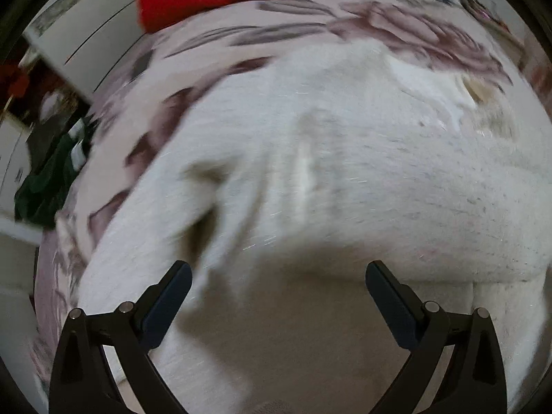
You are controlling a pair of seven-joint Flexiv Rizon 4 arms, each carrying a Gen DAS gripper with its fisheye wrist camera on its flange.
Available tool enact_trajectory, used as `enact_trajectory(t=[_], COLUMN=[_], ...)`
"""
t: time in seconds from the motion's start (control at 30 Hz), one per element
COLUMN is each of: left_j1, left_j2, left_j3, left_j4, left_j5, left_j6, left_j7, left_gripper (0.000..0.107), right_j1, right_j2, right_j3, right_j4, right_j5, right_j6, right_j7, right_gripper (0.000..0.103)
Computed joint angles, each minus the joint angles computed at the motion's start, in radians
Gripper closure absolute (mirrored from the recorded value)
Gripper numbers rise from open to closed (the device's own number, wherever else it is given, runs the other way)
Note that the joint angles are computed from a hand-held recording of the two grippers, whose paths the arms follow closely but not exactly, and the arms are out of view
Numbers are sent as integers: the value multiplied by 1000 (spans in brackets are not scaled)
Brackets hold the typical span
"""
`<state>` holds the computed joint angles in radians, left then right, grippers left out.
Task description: Fold large clothes
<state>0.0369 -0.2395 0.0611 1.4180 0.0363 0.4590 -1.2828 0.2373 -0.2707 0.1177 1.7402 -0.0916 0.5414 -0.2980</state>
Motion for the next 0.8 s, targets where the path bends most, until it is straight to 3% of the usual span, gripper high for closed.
enact_trajectory(t=[0.13, 0.3, 0.37, 0.5, 0.6, 0.63, 0.73, 0.8], left_j1=[93, 249, 307, 377, 404, 410, 411, 416], left_j2=[40, 52, 66, 84, 54, 46, 35, 13], left_j3=[56, 126, 146, 166, 161, 160, 151, 138], left_j4=[5, 41, 109, 265, 306, 302, 280, 232], left_j5=[-92, -235, -333, -504, -566, -559, -503, -469], left_j6=[-136, -302, -286, -126, -17, 2, 114, 168], left_j7=[-61, -224, -280, -369, -434, -451, -444, -369], left_gripper=[4, 4, 4, 8, 30, 49, 89, 94], right_j1=[15, 87, 113, 171, 222, 228, 263, 286], right_j2=[81, 60, 20, -100, -205, -230, -264, -277], right_j3=[50, 90, 99, 100, 80, 91, 78, 65], right_j4=[27, -59, -111, -246, -374, -404, -435, -446], right_j5=[88, 134, 156, 156, 116, 91, 51, 22], right_j6=[24, 28, 32, -22, -79, -101, -129, -152], right_j7=[-36, -107, -135, -151, -215, -228, -234, -213], right_gripper=[42, 40, 40, 40, 40, 40, 40, 40])
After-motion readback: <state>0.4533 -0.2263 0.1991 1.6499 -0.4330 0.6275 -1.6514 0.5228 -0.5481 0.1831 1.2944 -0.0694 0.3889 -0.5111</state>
